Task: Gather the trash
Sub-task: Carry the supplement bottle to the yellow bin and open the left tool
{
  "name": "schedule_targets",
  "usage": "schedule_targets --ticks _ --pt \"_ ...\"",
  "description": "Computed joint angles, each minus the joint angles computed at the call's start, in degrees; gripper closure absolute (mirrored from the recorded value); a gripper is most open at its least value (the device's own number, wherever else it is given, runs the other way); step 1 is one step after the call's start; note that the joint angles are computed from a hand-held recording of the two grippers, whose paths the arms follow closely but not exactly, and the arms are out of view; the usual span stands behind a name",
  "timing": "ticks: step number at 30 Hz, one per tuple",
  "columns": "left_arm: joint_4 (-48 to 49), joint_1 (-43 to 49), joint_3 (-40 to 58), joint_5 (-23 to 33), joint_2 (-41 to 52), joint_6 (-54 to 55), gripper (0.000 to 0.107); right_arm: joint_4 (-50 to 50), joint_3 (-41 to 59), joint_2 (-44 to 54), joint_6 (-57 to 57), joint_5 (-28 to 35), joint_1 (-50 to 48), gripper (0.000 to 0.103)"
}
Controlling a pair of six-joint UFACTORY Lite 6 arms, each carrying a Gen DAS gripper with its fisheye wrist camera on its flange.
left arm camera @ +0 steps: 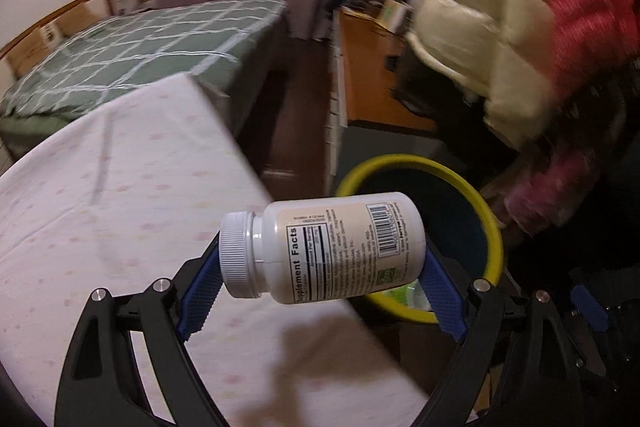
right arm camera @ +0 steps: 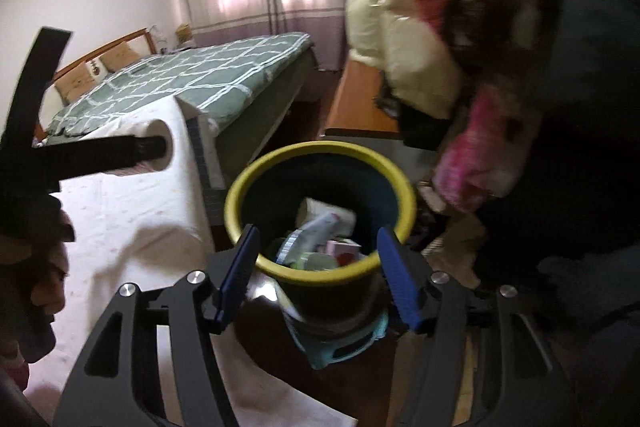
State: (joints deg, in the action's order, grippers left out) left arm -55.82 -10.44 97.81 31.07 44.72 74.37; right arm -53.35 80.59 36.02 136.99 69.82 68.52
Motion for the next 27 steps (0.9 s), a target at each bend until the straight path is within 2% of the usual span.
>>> schedule_targets --ticks 7,19,21,22,25,27 --pt "3.3 -7.7 -0.5 -2.5 2.4 -3.7 0.020 1.8 -13.3 -7.9 10.0 -1.0 2.9 0.043" --pt "18.3 -14.9 19.1 0.4 17.3 -20.4 0.019 2.0 -18.1 -11.0 13.2 -1.8 3.4 0.043" --pt "20.9 -15.7 22.3 0.7 19.5 -22.7 0.008 2.0 -18.7 -11.1 13.5 -2.5 3.2 0.043" --pt "21.2 -15.9 22.8 0.5 19.8 -22.9 0.008 1.9 -18.7 -11.2 13.5 -2.7 3.0 0.043" --pt "17.0 -14.5 16.8 -2.3 15.2 -18.0 0.008 1.9 -18.7 -11.3 13.5 -2.4 3.1 0.043" --pt "12.2 -12.3 11.9 -1.8 10.5 -13.0 0.008 1.6 -18.3 -11.4 13.3 -2.1 3.4 0.043"
